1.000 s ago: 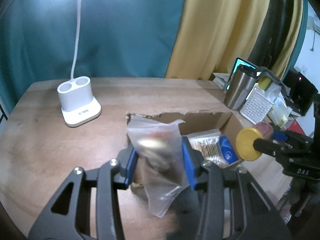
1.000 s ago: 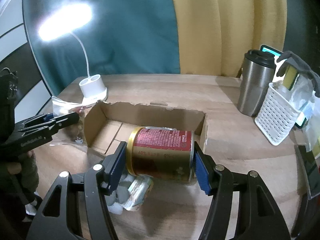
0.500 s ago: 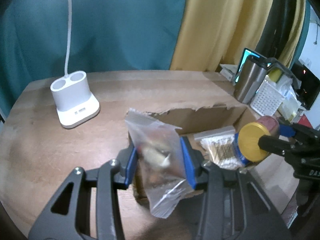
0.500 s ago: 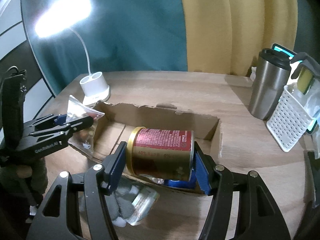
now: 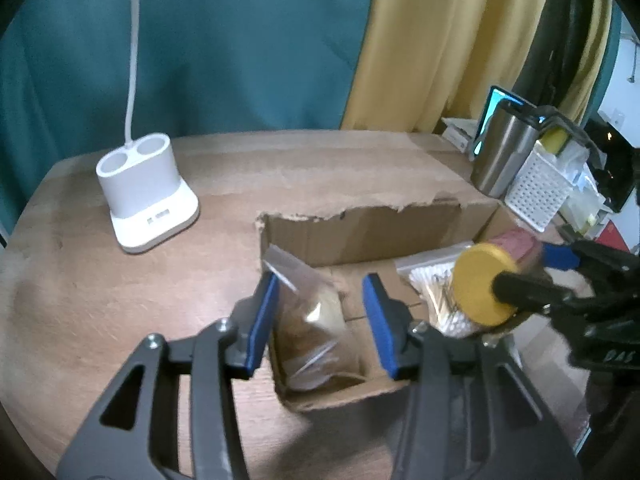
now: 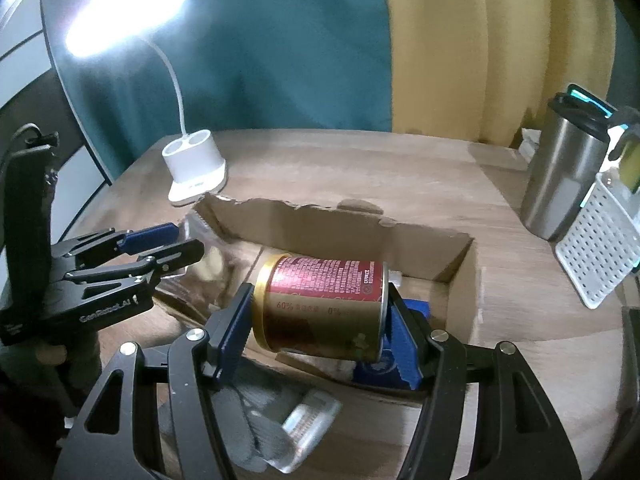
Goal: Organize objects
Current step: 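Carry the snack bag with the left gripper while the right carries the can over the box, then lower the snack bag and can into the box and open both grippers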
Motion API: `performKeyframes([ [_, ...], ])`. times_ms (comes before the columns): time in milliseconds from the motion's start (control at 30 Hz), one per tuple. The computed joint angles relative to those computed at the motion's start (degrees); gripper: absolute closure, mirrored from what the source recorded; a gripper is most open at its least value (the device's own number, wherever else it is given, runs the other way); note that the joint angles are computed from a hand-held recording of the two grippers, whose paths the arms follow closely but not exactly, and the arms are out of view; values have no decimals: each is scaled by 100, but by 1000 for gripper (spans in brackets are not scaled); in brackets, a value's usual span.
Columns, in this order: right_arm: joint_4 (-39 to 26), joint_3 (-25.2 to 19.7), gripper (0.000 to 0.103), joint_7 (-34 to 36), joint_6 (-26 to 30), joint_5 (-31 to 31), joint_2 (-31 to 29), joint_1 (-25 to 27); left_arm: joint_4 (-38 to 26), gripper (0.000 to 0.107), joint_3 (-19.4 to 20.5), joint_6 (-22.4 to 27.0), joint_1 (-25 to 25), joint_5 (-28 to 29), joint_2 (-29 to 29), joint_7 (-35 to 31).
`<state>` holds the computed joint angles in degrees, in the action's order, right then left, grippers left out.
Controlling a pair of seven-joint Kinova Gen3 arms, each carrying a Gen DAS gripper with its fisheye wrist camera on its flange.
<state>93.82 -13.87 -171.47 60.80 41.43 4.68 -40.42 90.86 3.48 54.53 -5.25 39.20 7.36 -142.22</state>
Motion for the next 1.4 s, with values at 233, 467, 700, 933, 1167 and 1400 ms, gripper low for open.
performKeyframes([
  [233,-294,111,38,268,-93,-124,298,-31,40,53,-95,37,-184,275,-35,-294],
  [467,-648,302,40,597,-148,-293,597,-133,-10,53,-128,188,-363,337,123,-385],
  [700,-912,486,40,696,-123,-435,805,-234,-58,53,-124,388,-555,500,203,-529],
  [933,-1176,614,40,683,-156,-635,1018,-285,-97,53,-143,524,-672,522,268,-572],
  [1167,-1133,685,38,560,-194,-981,1082,-322,-73,53,-139,584,-706,471,272,-593],
  [1400,-938,604,37,477,-247,-1043,947,-361,57,53,-128,546,-603,396,182,-582],
])
